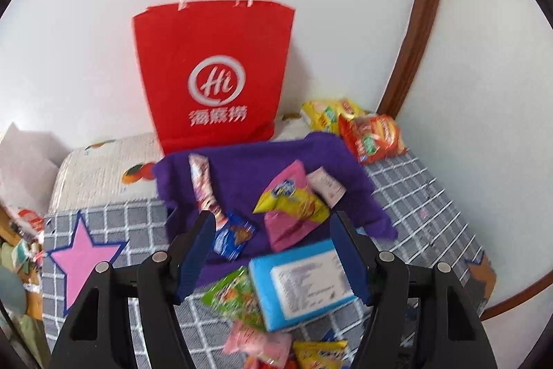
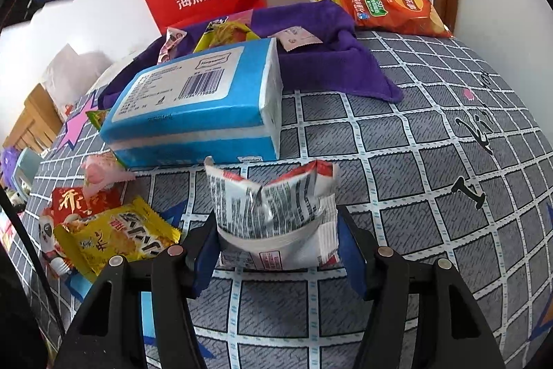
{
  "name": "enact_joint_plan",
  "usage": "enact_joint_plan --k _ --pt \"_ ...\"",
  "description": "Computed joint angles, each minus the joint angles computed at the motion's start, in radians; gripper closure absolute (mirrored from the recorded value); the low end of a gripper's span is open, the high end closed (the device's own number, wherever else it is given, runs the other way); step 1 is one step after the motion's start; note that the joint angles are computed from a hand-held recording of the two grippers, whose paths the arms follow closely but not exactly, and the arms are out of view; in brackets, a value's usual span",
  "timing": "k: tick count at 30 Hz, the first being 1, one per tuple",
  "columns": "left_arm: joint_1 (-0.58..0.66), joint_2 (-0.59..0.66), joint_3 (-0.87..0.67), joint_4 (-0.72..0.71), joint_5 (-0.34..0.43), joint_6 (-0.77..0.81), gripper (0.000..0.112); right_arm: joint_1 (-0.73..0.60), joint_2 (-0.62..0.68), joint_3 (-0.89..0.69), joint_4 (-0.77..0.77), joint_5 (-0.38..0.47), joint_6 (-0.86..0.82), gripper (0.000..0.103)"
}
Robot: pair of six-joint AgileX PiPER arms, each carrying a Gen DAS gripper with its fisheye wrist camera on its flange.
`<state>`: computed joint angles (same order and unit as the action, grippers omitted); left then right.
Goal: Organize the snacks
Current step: 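Close right gripper on white-red packet while left gripper closes on pink panda bag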
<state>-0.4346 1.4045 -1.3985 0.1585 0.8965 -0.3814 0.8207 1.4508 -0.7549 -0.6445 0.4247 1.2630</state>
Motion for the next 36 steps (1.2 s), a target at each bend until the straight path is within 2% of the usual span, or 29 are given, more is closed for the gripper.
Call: enact_joint_plan --k 5,9,13,16,18,23,30,32,36 --pt "0.004 -0.103 0.209 0.032 -0.039 -0.042 0.046 -0.017 -0.009 0.022 -0.016 -0.04 0.001 0.042" --pt "0.013 -0.179 0.378 0.017 -0.067 -0.05 0.046 -0.065 -0.018 0.015 0.12 -0.049 -0.18 0.042" --pt "0.025 -0.249 0.53 -0.061 -0.113 0.011 0.046 -0.093 -0.031 0.05 0.067 -0.086 -0.121 0.041" --pt "0.048 -0.287 0.611 -0.182 -0.136 0.126 0.046 -0.061 -0.033 0.079 -0.136 -0.097 0.09 0.04" --pt "0.042 -0.302 0.647 -0.208 -0.144 0.152 0.046 -0.025 -0.02 0.074 -0.223 -0.061 0.181 0.039" --pt "0.002 -0.318 0.706 -0.249 -0.181 0.199 0.037 -0.012 -0.005 0.057 -0.211 -0.036 0.16 0.037" --pt "-0.042 -0.273 0.76 -0.294 -0.243 0.24 0.033 -0.02 -0.004 0.059 -0.207 -0.048 0.148 0.036" --pt "-0.069 -0.261 0.775 -0.265 -0.259 0.208 0.03 -0.017 -0.001 0.056 -0.206 -0.042 0.142 0.035" --pt "-0.183 -0.284 0.808 -0.082 -0.283 0.024 0.027 -0.007 0.011 0.043 -0.203 -0.022 0.132 0.034"
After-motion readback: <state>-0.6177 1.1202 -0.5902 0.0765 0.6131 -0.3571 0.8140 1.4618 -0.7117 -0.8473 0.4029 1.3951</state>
